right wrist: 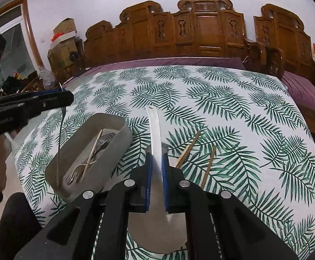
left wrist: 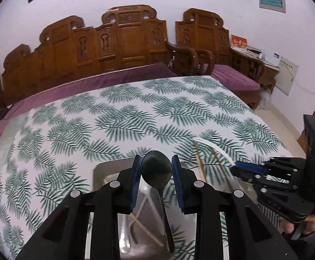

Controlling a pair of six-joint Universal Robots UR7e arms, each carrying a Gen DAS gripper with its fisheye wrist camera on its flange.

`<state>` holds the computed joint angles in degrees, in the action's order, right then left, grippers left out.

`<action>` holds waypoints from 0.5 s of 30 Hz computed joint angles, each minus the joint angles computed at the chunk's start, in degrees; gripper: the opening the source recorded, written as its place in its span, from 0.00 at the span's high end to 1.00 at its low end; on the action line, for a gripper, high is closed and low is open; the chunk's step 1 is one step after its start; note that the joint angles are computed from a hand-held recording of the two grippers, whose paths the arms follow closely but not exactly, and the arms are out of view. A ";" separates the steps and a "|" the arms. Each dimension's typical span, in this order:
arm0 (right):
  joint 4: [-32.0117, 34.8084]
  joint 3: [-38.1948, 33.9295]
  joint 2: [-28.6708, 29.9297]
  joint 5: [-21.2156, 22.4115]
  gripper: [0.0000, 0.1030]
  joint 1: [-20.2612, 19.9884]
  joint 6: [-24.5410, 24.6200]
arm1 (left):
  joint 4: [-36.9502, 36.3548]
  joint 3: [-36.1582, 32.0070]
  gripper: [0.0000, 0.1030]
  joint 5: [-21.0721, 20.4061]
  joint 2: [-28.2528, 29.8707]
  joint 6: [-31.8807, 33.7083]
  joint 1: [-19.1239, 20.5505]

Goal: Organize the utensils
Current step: 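Lower the steel spoon into the tray with the left tool while the right tool carries the knife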

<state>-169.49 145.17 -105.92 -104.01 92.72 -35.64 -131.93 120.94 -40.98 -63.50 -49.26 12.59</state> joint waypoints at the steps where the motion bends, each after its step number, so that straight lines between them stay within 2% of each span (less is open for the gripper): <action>1: -0.06 0.05 0.12 -0.05 0.90 0.10 -0.10 | 0.53 0.24 0.74 0.12 -0.50 -0.21 0.29; 8: 0.02 0.11 0.35 0.15 0.90 0.07 -0.29 | 4.85 1.89 0.74 0.37 -2.64 -1.56 2.93; 15: 0.26 0.03 0.58 0.40 0.90 -0.18 -0.48 | 8.24 2.70 0.74 0.34 -1.42 -1.44 5.53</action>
<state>-169.23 145.20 -105.34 -103.61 92.55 -36.13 -123.68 123.64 -40.64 -64.92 -50.70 18.12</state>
